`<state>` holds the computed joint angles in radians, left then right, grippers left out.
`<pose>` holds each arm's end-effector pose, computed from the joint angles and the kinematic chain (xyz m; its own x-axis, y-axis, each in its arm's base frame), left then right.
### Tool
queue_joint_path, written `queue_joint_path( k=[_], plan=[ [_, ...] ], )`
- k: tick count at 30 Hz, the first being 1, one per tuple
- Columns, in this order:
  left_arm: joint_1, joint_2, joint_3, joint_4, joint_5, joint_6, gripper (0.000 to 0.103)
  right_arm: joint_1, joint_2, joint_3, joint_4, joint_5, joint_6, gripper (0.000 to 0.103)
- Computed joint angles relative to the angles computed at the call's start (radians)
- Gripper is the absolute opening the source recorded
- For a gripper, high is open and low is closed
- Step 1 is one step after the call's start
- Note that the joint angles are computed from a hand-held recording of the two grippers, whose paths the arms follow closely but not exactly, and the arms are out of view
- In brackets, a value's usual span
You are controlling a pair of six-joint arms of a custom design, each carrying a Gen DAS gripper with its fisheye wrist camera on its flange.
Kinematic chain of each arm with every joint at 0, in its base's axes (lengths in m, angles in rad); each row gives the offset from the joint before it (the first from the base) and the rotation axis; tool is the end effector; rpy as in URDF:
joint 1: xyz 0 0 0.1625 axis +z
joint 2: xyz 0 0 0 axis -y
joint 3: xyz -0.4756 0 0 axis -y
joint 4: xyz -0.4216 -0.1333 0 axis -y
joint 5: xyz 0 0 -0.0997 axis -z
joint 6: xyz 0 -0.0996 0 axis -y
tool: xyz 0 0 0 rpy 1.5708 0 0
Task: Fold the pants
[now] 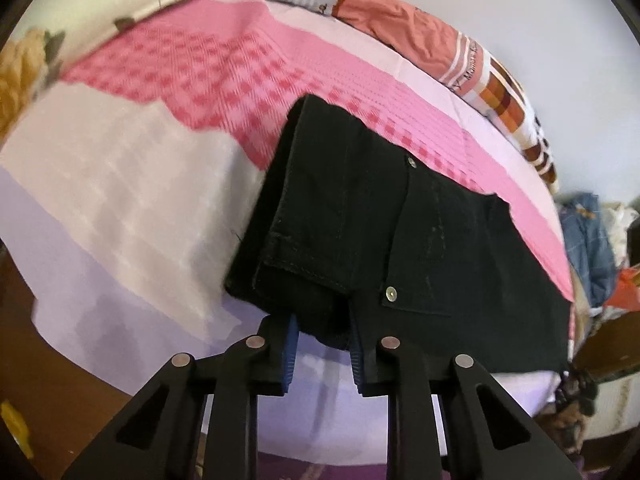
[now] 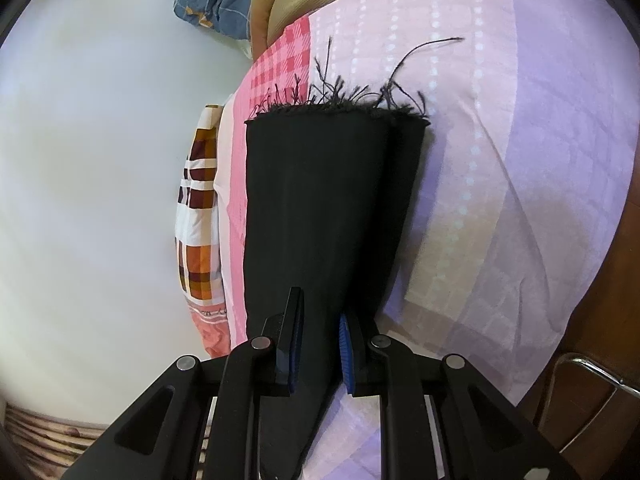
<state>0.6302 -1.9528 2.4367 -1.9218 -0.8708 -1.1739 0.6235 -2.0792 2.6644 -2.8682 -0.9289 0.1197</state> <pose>-0.1136 -0.3273 0.3190 -0.8861 -0.2804 -0.3690 -0.0425 0.8421 -0.5377 -0.0883 -0.3012 0.3498 -0.7063 0.4716 -0.5280 0.7039 0.3884 -0.5947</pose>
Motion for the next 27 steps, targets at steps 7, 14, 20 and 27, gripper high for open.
queue_joint_path(
  k=[7,14,20,27],
  plan=[
    [0.064,-0.008,0.038,-0.089,-0.034,0.055,0.023,-0.017,0.008,-0.005,0.018,-0.001,-0.008,0.002],
    [0.066,-0.034,0.039,-0.110,-0.063,0.070,0.032,0.050,0.028,-0.007,-0.064,-0.099,0.015,0.002],
    [0.056,-0.033,0.048,-0.148,-0.076,0.088,0.049,0.048,0.016,-0.020,-0.099,-0.137,-0.002,0.004],
    [0.058,-0.008,0.046,-0.177,-0.080,0.117,0.062,-0.042,-0.022,-0.017,-0.116,-0.082,0.005,0.004]
  ],
)
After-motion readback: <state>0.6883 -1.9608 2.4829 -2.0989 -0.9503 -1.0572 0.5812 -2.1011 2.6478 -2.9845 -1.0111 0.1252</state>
